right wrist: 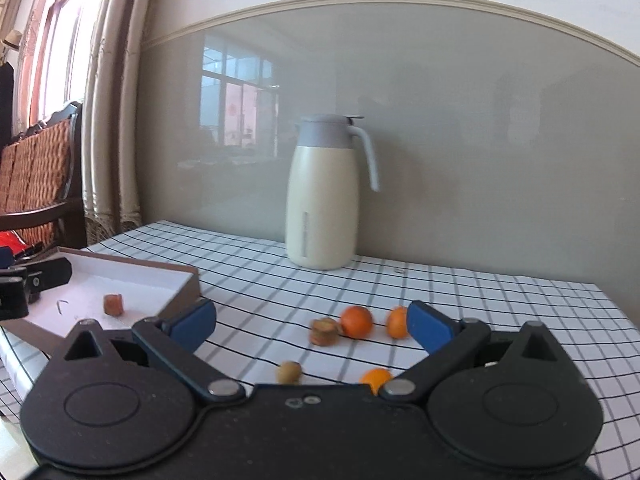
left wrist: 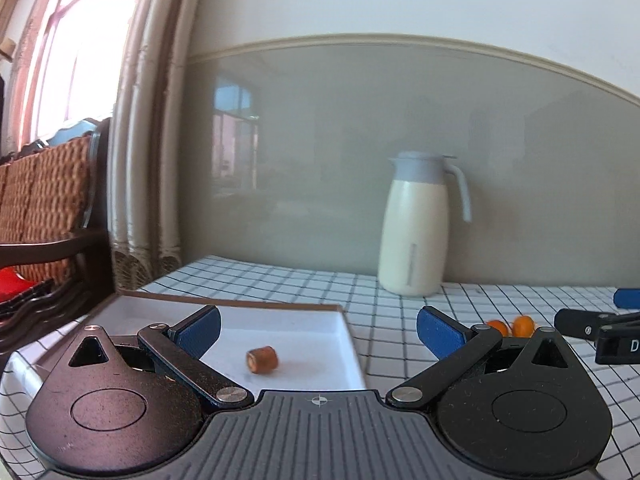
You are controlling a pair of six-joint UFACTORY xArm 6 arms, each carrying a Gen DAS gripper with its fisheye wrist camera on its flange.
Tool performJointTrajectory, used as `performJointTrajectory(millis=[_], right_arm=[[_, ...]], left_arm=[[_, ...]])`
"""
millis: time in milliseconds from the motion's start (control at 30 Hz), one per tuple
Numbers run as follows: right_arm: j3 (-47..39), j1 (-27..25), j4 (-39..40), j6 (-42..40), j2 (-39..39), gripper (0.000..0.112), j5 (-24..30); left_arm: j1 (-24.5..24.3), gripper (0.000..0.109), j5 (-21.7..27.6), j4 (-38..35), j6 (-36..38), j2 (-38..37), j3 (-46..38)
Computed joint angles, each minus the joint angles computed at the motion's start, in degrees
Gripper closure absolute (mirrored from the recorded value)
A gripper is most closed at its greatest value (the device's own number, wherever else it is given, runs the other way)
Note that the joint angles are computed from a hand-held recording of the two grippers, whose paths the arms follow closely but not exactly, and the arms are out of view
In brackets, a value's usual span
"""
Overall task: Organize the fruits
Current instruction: 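Move both open grippers back from the box toward the fruits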
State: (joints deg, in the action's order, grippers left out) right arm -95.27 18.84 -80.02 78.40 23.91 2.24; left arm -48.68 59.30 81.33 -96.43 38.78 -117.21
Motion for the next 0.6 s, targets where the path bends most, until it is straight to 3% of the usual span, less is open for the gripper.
performJointTrajectory(millis=[167,600], right_arm=[[2.50,-1.20,-4.75,3.48,-1.90,0.017,1.41],[6.57,-2.09,9.07,-12.58,-1.19,0.023,1.92]], left_arm=[[-0.16,0.006,-1.25,-2.46,4.45,4.86,-7.06],[-0.06,0.006,-1.21,-10.70,16.11,17.49,-25.70]])
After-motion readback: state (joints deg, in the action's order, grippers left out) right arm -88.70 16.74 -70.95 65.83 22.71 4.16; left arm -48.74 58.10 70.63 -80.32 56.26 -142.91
